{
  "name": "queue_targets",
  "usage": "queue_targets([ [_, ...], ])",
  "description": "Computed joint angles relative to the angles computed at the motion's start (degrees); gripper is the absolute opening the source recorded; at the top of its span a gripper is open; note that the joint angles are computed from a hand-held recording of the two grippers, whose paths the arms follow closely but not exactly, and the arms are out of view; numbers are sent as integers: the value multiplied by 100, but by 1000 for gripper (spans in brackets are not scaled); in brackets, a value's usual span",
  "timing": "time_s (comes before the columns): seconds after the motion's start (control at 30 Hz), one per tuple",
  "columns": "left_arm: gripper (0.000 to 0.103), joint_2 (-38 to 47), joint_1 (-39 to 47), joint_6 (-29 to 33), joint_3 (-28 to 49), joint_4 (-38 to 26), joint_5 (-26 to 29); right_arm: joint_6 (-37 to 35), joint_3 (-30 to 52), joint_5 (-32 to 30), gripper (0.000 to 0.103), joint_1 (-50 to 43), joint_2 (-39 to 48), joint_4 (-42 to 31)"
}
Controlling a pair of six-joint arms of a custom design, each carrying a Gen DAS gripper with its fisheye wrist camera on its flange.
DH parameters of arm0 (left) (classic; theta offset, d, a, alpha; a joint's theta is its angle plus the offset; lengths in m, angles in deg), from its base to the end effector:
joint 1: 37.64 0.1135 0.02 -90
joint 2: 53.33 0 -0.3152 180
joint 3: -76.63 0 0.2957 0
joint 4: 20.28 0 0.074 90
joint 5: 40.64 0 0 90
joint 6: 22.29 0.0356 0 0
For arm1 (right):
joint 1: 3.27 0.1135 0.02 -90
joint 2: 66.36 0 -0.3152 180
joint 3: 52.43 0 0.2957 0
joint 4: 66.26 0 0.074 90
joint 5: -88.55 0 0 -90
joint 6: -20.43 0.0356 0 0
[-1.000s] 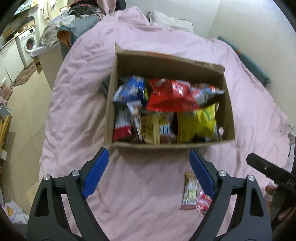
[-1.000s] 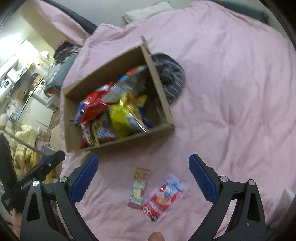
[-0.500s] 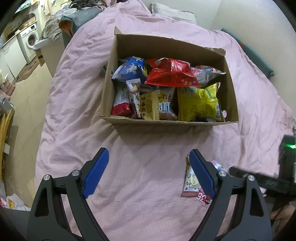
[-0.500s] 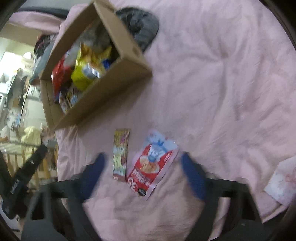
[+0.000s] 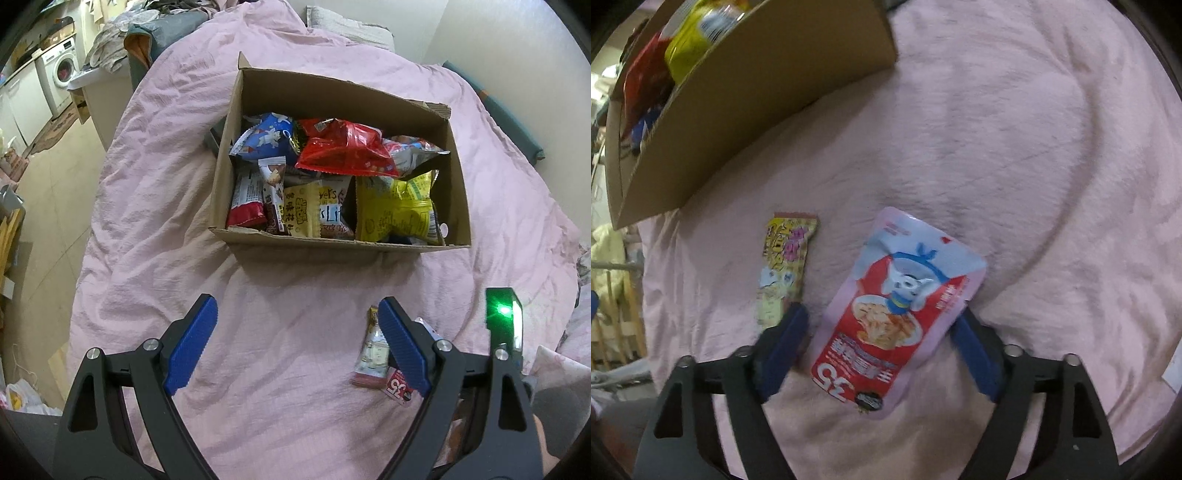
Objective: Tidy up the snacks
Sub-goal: 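Grasp the white-red shrimp bag with the right gripper while the left grasps the yellow candy bar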
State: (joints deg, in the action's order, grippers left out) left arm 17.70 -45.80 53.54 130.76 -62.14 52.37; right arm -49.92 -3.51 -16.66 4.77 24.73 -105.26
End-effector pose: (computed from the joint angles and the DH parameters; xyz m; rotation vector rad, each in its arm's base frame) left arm 0.2544 -0.0384 0.2320 -0.1176 2.6063 -0.2085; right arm 0.2579 0.0459 0.1231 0.2748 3.0111 0.4478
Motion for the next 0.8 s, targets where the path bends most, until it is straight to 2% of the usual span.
queue_targets([
  [0.07, 87, -15, 17, -23, -13, -6, 14, 100, -20, 297, 91, 274, 46, 118],
  [0.17, 87, 0, 31, -28, -10, -31, 49, 303, -170, 944, 87, 751, -51, 367],
  [0.23, 87, -3, 9, -47, -23, -27, 49, 269, -234, 1297, 76, 990, -143, 425],
  [0.3, 87, 15, -29, -54, -23, -24, 44, 230, -260, 1413, 58, 1082, -268, 384],
  [0.33, 87, 40, -41, -50, -25, -8, 39, 162, -296, 1373, 53, 1050, -365, 356],
  [0.4, 87, 128, -147, -51, -32, 1, 8, -1, -410, 1168, 33, 852, -626, 282],
  [0.5, 87, 458, -403, 76, 2, -82, -35, -188, -596, 650, 22, 445, -1091, 187],
  [0.63, 86, 1003, -762, 261, 58, -72, 66, -524, -840, 48, 22, -77, -1890, 0],
  [0.8, 86, 1779, -1336, 497, 209, 207, 3, -1026, -904, -445, 22, -820, -2354, -332],
])
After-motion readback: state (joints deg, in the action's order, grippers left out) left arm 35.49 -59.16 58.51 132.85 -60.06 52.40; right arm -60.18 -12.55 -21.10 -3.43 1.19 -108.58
